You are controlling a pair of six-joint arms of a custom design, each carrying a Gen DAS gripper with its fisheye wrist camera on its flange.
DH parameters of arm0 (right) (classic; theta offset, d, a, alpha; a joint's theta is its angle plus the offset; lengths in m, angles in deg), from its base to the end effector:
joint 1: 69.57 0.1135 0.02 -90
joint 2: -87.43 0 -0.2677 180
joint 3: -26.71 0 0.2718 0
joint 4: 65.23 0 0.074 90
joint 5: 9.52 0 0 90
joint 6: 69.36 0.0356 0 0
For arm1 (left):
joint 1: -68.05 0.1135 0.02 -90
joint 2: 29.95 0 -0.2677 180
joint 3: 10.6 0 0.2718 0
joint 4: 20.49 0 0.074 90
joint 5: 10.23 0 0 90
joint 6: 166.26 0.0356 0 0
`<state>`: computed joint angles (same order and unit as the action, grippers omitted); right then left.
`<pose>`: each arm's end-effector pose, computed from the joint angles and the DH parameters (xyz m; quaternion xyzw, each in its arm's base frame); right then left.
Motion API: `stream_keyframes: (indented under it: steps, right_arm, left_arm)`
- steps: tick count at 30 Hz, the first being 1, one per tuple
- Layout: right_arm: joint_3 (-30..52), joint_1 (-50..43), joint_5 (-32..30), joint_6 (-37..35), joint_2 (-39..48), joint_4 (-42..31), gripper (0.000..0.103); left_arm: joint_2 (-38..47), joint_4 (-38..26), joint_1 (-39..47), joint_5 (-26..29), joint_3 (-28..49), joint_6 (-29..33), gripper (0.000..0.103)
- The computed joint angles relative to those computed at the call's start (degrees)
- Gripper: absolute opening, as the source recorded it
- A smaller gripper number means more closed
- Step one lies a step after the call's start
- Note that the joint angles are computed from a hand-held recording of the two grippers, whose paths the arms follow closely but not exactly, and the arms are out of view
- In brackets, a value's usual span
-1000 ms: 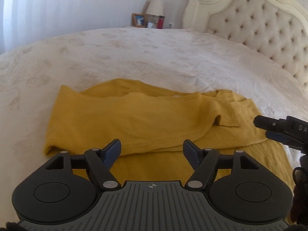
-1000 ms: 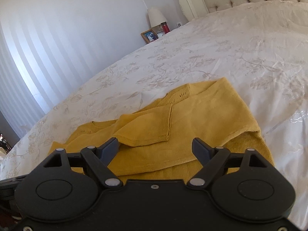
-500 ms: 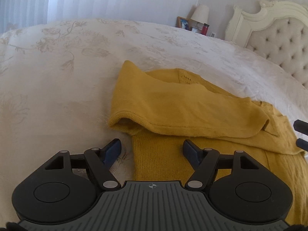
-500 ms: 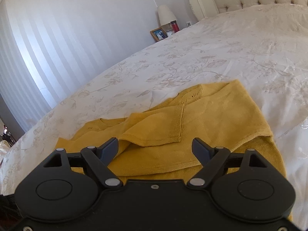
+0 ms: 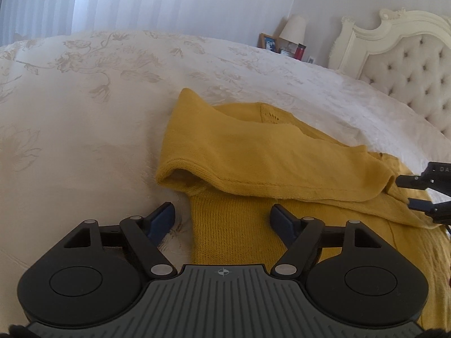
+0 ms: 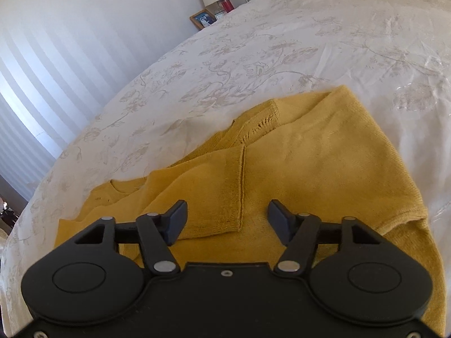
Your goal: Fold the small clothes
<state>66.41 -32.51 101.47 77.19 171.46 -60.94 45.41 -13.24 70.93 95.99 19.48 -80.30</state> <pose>0.2221 0.1517 0.1208 0.2267 0.8654 0.1897 0.4046 0.2290 0.0016 0.1127 0.0080 0.8920 -0.1312 0.4324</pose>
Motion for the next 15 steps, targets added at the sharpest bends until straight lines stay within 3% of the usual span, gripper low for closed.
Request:
stream_keyframes:
  steps: [2,4,5,7,11,15]
  right_arm:
    - [2.42,-0.32,-0.49,0.10,1.01,-3.25,0.040]
    - [4.91,-0.55,-1.33,-0.69,1.22,-7.12,0.031]
    - [5.57,-0.57,-1.87,-1.56,0.73,-8.10,0.020]
    - [6.46,0.10,-1.97,-4.22,-1.52,-9.93,0.018]
    - [9.86,3.75,4.40,-11.30,-8.23,-19.01,0.017]
    - [10.75,3.88,9.14,-13.78,-15.82,-27.13,0.014]
  left_arm:
    - [0.20,0.34,0.30,0.44,-0.07,-0.02,0.074]
    - [0.09,0.29,0.36,0.60,-0.13,-0.09,0.074]
    - [-0.01,0.16,0.47,0.74,-0.13,-0.01,0.074]
    - [-0.67,-0.92,0.56,0.84,0.20,0.16,0.074]
    - [-3.80,-3.07,0.42,-0.61,0.33,-0.41,0.074]
    - [-5.41,-4.71,1.82,-0.36,1.31,-2.03,0.074]
